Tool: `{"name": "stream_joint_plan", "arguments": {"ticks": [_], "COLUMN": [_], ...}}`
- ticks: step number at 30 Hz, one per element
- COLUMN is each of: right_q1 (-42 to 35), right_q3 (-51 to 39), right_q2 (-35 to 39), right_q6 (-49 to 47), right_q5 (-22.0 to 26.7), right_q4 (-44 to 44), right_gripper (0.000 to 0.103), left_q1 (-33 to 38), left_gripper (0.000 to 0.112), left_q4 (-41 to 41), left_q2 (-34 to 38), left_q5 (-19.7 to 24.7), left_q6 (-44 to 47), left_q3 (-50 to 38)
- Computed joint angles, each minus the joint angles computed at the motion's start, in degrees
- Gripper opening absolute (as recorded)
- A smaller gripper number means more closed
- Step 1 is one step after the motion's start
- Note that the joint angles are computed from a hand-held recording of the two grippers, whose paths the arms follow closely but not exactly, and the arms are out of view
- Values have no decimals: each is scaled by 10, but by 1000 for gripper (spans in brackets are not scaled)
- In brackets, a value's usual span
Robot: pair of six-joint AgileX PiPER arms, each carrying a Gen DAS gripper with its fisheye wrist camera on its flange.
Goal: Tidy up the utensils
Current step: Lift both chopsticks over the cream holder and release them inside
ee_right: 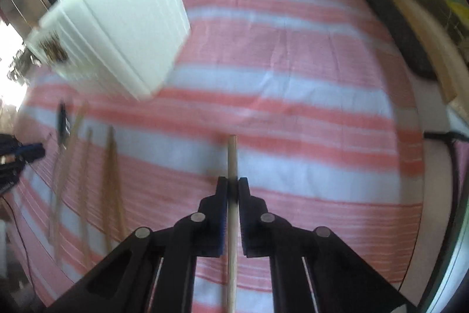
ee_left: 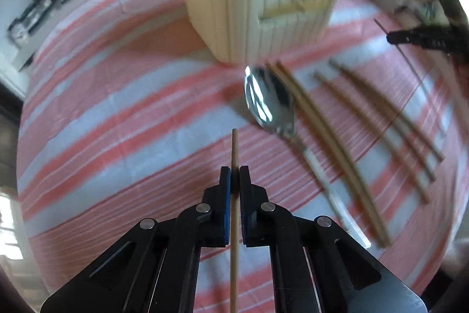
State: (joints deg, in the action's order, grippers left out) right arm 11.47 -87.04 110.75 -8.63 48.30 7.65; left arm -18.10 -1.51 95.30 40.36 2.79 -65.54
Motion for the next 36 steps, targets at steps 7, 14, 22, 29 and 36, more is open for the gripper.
{"name": "stream_joint_plan", "arguments": {"ticks": [7, 14, 22, 29, 36], "right_q1": [-6, -7, 14, 47, 101], "right_q3": [116, 168, 181, 74, -116], "right_q2": [-201, -329, -400, -327, -185], "right_q6": [-103, -118, -112, -110, -65], "right_q5": [-71, -77, -153, -173, -210], "right_q4": [122, 159, 149, 130, 70], "right_gripper": [7, 7, 7, 7, 7], "left_q1": [19, -5, 15, 75, 29], "left_gripper": [3, 3, 3, 3, 4], "left_q4": [-52, -46, -81, -180, -35], "left_q2": [-172, -301, -339, -258, -124], "left_q5": [-2, -3, -2, 5, -80], "left_q6": [32, -8, -13, 28, -129], "left_q3": [44, 67, 15, -131, -276]}}
